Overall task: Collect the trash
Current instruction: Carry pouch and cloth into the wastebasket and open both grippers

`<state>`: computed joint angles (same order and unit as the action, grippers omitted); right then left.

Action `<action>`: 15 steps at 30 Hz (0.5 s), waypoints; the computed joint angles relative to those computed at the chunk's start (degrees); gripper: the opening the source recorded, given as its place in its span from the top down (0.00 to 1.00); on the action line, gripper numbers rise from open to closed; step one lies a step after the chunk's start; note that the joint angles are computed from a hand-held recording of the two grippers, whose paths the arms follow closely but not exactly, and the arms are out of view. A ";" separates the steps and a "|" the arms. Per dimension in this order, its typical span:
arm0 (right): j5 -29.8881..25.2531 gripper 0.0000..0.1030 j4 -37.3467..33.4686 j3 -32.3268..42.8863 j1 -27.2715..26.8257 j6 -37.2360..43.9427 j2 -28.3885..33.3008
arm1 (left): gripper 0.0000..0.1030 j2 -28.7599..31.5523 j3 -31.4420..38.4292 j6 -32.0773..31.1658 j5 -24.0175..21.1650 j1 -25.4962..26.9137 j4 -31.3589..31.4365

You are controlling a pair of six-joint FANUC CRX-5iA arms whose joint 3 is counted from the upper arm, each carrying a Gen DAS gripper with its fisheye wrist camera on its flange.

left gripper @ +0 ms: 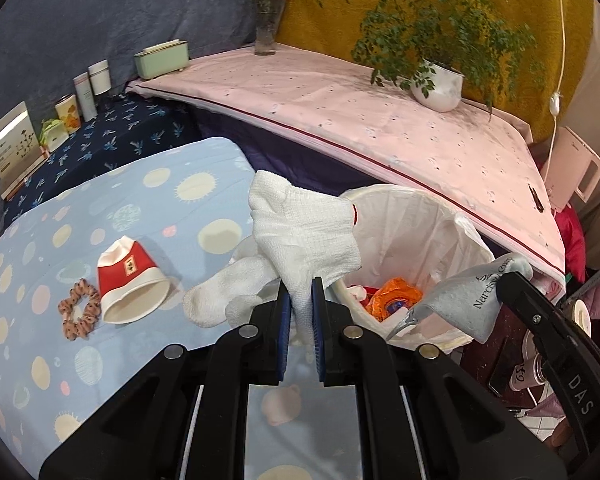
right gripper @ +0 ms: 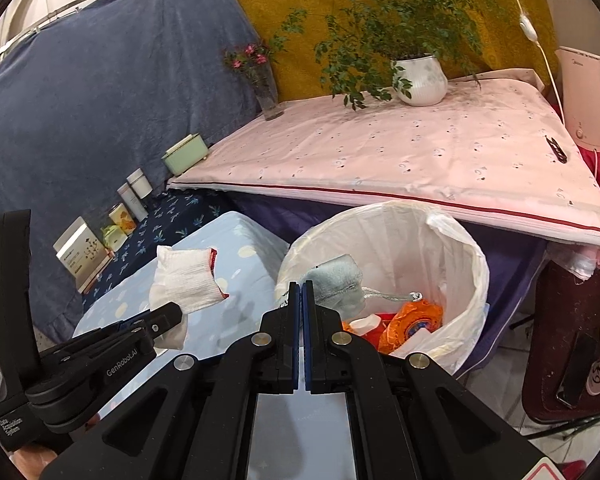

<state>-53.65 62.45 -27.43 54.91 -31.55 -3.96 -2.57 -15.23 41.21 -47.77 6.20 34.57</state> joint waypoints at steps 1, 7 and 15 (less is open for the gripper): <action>-0.16 0.98 0.00 -0.40 -0.04 -0.29 -0.35 | 0.91 0.06 0.06 -0.11 0.03 -0.51 -0.20; -0.98 0.98 -0.39 -2.18 -0.98 -1.01 -1.91 | 0.90 0.98 0.99 -0.89 0.08 -3.58 -0.93; -1.10 0.98 -0.33 -3.41 -3.33 -0.43 -3.18 | 0.90 3.56 3.79 -0.69 -0.34 -7.63 -1.38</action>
